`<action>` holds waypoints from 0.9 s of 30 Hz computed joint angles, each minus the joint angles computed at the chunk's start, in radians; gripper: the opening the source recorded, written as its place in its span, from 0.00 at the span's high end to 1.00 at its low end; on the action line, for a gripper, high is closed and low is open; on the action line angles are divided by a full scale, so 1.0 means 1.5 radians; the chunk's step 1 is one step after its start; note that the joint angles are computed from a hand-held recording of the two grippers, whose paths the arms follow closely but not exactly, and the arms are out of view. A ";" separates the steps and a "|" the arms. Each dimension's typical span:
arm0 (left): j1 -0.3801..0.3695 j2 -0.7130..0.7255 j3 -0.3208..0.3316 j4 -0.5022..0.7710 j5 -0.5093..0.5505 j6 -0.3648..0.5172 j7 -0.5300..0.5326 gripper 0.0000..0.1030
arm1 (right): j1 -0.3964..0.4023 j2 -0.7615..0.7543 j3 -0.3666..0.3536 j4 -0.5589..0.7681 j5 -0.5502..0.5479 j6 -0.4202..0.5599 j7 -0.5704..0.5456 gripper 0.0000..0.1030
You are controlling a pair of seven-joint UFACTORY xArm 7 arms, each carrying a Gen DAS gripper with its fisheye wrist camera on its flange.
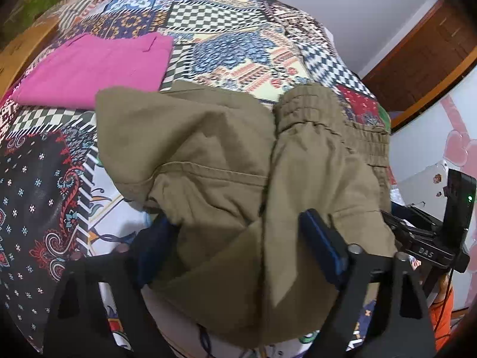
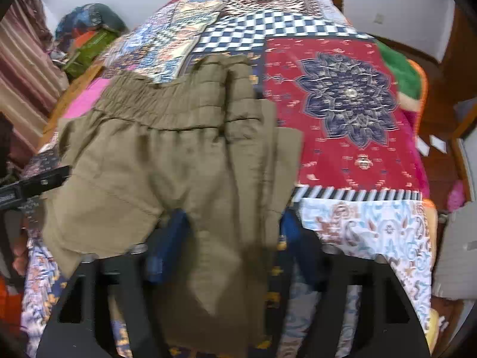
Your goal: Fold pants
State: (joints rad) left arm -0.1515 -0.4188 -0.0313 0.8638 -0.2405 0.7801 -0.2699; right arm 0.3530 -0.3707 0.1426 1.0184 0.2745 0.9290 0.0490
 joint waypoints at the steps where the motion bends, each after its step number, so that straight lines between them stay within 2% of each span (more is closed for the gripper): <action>1: -0.002 0.000 -0.003 0.002 0.001 0.001 0.000 0.24 | -0.001 0.002 0.004 0.003 -0.006 -0.002 0.003 0.45; 3: -0.009 -0.001 -0.003 0.007 -0.006 0.002 0.005 0.29 | -0.001 0.002 0.008 0.002 -0.014 -0.007 0.009 0.46; 4: -0.012 -0.001 -0.003 0.008 -0.010 0.002 0.007 0.35 | 0.000 0.005 0.008 0.003 -0.014 -0.011 0.010 0.49; 9: -0.022 -0.009 0.000 0.007 -0.026 0.006 0.019 0.49 | 0.004 0.001 0.006 0.007 -0.016 -0.012 0.006 0.64; 11: -0.026 -0.022 0.005 0.000 -0.037 0.010 0.026 0.56 | 0.005 -0.002 0.007 0.011 -0.018 -0.007 0.005 0.66; 16: -0.029 -0.073 0.010 -0.030 -0.051 0.023 0.031 0.65 | 0.011 -0.033 -0.006 -0.005 0.006 0.015 -0.011 0.72; 20: -0.034 -0.134 0.013 -0.065 -0.057 0.044 0.030 0.66 | 0.017 -0.063 -0.013 -0.021 0.035 0.031 -0.017 0.71; 24: -0.035 -0.181 0.016 -0.095 -0.062 0.061 0.023 0.66 | 0.017 -0.076 -0.010 -0.025 0.039 0.061 -0.013 0.55; 27: -0.041 -0.183 0.023 -0.106 -0.077 0.056 0.020 0.65 | 0.016 -0.077 -0.018 -0.034 0.055 0.066 -0.009 0.51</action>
